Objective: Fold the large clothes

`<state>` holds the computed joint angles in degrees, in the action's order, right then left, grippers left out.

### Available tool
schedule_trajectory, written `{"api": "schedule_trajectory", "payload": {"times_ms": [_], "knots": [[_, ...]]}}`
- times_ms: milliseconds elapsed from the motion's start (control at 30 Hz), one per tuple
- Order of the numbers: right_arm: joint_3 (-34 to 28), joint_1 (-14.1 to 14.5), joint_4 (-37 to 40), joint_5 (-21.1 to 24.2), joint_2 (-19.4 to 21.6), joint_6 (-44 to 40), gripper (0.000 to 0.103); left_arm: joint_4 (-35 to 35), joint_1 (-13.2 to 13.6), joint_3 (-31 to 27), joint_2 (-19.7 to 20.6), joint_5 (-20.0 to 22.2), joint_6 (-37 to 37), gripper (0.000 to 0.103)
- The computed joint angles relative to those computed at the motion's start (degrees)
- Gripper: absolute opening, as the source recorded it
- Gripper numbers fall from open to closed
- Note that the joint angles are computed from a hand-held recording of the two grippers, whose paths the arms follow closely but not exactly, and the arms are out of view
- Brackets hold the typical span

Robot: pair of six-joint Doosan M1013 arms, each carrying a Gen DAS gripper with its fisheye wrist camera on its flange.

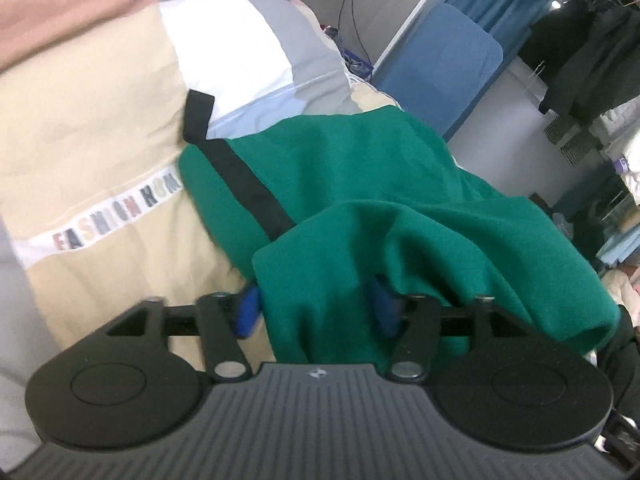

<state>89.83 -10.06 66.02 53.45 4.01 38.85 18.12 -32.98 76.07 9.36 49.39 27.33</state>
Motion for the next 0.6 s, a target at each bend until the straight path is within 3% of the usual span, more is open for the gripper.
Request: {"api": "schedule_trajectory", "payload": {"times_ms": [33,133,300,467,533,600], "knots": [[0.0,0.0,-0.1,-0.2,0.0,0.3,0.012,-0.8,0.0,-0.8,-0.2,1.8,-0.4,0.083],[0.1,0.0,-0.2,-0.4,-0.2,1.4,0.012,-5.1,0.8,-1.2,-1.6,3.1,-0.2,0.088],[0.6,0.4,-0.6,-1.0,-0.3,1.9,0.012,-3.8,-1.1,-0.9,-4.9,4.0,-2.2,0.088],[1.0,0.5,-0.2,-1.5,-0.5,2.6,0.012,-11.5,-2.7,-0.4,-6.0,-7.0,0.8,0.088],[1.2,0.4,-0.3,-1.6,-0.5,3.1,0.012,-17.4,-3.3,0.0,-5.6,-13.4,3.2,0.088],[1.3,0.4,-0.5,-1.9,-0.6,4.0,0.013,-23.4,-3.8,-0.9,-4.1,-16.5,6.6,0.088]]}}
